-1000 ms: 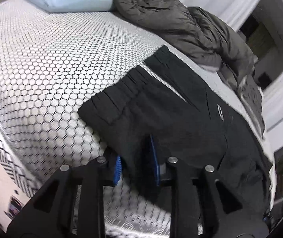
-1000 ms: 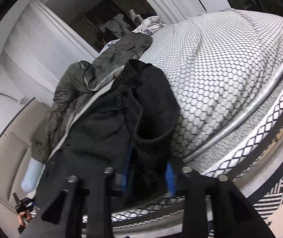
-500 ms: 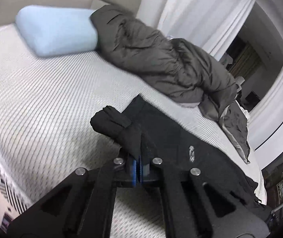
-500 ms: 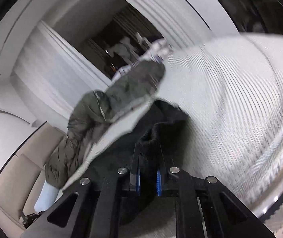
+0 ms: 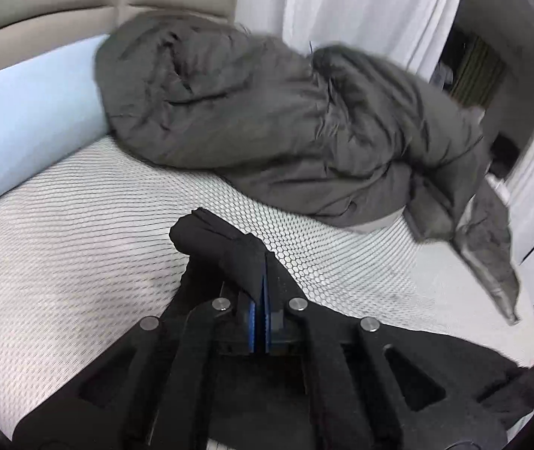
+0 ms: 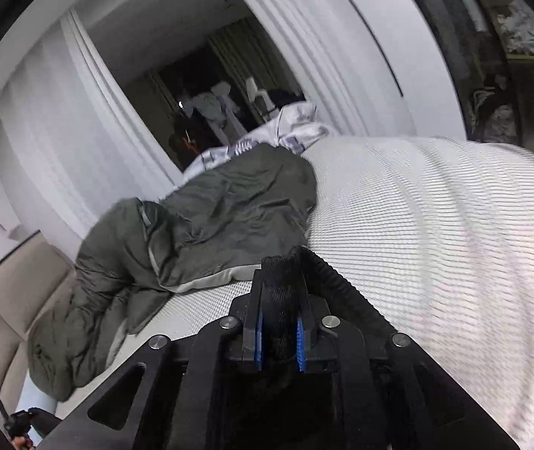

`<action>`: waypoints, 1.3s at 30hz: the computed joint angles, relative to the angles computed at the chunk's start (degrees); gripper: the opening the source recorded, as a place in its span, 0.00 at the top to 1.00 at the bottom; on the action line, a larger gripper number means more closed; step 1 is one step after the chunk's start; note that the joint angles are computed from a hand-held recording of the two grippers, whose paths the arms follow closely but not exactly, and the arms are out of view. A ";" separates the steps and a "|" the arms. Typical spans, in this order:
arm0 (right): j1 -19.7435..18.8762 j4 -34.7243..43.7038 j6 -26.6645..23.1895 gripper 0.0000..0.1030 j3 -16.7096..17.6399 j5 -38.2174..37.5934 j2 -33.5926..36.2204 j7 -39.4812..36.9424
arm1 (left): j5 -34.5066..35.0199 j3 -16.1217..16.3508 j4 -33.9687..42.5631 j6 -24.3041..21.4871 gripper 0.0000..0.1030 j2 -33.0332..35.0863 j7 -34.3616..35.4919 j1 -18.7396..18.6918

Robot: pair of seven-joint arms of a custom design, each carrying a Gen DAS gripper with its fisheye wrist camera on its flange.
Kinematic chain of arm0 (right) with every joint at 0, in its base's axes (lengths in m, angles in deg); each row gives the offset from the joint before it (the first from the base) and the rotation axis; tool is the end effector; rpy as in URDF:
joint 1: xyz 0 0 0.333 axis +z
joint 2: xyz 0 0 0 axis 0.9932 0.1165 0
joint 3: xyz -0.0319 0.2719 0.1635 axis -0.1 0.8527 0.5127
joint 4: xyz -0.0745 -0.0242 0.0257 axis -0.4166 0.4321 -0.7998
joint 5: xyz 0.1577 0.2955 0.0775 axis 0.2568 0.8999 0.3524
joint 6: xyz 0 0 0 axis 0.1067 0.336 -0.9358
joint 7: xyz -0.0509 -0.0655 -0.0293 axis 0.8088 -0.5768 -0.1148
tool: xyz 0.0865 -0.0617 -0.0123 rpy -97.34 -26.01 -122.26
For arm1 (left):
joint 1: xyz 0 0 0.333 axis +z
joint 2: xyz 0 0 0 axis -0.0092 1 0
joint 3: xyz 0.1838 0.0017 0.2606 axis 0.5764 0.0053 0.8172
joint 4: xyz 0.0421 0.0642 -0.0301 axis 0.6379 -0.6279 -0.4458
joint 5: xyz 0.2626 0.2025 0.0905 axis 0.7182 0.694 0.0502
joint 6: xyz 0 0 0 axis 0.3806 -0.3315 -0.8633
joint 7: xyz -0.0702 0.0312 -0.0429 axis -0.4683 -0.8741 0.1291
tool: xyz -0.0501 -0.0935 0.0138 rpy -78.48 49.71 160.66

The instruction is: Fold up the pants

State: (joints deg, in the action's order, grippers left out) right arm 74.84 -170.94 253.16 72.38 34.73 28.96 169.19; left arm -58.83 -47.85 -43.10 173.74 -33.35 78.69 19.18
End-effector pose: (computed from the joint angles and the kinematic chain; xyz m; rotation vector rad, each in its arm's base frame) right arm 0.3769 -0.0308 0.6020 -0.8650 1.8737 -0.6884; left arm 0.5243 0.2311 0.6117 -2.1597 1.2196 -0.8978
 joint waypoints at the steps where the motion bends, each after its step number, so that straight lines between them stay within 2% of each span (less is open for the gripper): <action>1: 0.50 2.82 -0.66 0.84 -0.43 0.00 3.55 -0.26 | 2.23 -0.17 2.78 -0.79 0.92 3.00 -1.64 -0.22; 2: -1.00 6.54 -4.13 0.78 0.76 -0.54 6.91 0.14 | 3.81 -0.02 3.55 -1.77 0.68 4.26 -2.49 -0.06; 3: -2.40 11.10 -9.23 0.73 1.77 -1.62 10.50 1.03 | 8.76 0.58 4.67 -2.18 0.50 5.77 -7.20 -0.55; 4: -2.02 13.81 -11.79 0.70 1.27 -2.36 12.81 1.48 | 9.80 0.51 4.94 -1.33 0.25 6.36 -8.89 -0.38; 5: -2.72 15.34 -12.61 0.62 1.61 -4.15 14.33 2.93 | 9.14 0.25 4.22 1.40 0.18 6.54 -9.86 0.06; 6: -5.15 16.57 -13.53 0.56 3.40 -8.02 15.13 6.18 | 7.15 -0.21 4.53 2.85 0.18 7.08 -9.91 0.90; 7: -7.72 17.77 -14.81 0.49 5.20 -12.59 15.57 9.91 | 5.64 -0.60 5.87 1.12 0.17 7.68 -9.59 1.84; 8: -8.29 17.61 -14.74 0.47 5.44 -14.31 15.34 11.58 | 3.07 -1.20 5.91 -0.44 0.17 7.41 -8.10 3.06; 10: -7.33 16.07 -14.75 0.42 4.43 -15.91 13.54 13.45 | -1.41 -1.99 4.32 -1.08 0.17 6.02 -4.41 4.45; 12: -3.72 12.62 -13.22 0.34 1.70 -15.93 10.48 11.84 | -6.71 -2.32 -0.17 -0.33 0.17 2.67 1.13 5.01; 13: -2.64 10.44 -12.31 0.27 1.26 -16.15 8.45 11.30 | -9.91 -2.21 -2.42 -0.38 0.17 0.94 3.92 4.87; 16: -0.91 2.41 -7.91 0.22 2.48 -15.13 1.65 12.18 | -17.47 -0.38 -8.96 -2.70 0.17 -4.26 9.33 3.68; 19: 2.19 -3.55 -3.22 0.21 3.36 -11.02 -1.89 13.13 | -20.64 1.54 -17.09 -4.32 0.20 -9.98 10.44 1.12; 22: 9.55 -5.30 -2.47 0.21 0.42 -6.84 -1.69 11.02 | -23.01 2.75 -20.35 -5.31 0.25 -11.34 11.95 -1.95; 24: 12.78 -6.36 -1.44 0.21 -0.31 -4.89 -1.27 9.61 | -22.82 2.55 -20.84 -4.80 0.25 -11.11 11.70 -3.55; 26: 17.01 -6.22 -1.82 0.21 -2.49 -3.89 -0.12 6.32 | -22.59 2.22 -20.93 -3.99 0.25 -10.81 12.32 -4.99; 29: 17.98 -5.75 -2.61 0.21 -2.05 -2.53 1.37 3.69 | -21.81 1.46 -19.73 -3.27 0.25 -8.95 11.41 -6.51; 33: 21.29 -4.86 -0.53 0.21 -3.96 1.10 3.90 2.34 | -19.77 0.24 -15.82 -4.35 0.25 -4.14 7.05 -6.81; 36: 21.94 -3.67 0.07 0.21 -3.42 2.22 5.74 1.48 | -18.80 -1.35 -14.20 -1.43 0.42 -1.06 5.31 -6.86; 37: 22.20 -3.45 0.35 0.21 -3.42 2.49 6.20 1.13 | -18.97 -1.60 -14.13 -0.86 0.60 -0.68 5.80 -6.60; 38: 22.66 -2.95 0.52 0.21 -3.61 2.84 6.91 0.82 | -16.35 -1.91 -14.39 0.44 0.86 -0.45 3.60 -6.62; 39: 23.14 -2.79 0.87 0.21 -3.85 3.31 7.34 0.67 | -15.23 -2.06 -14.59 1.56 0.96 -0.30 2.14 -6.48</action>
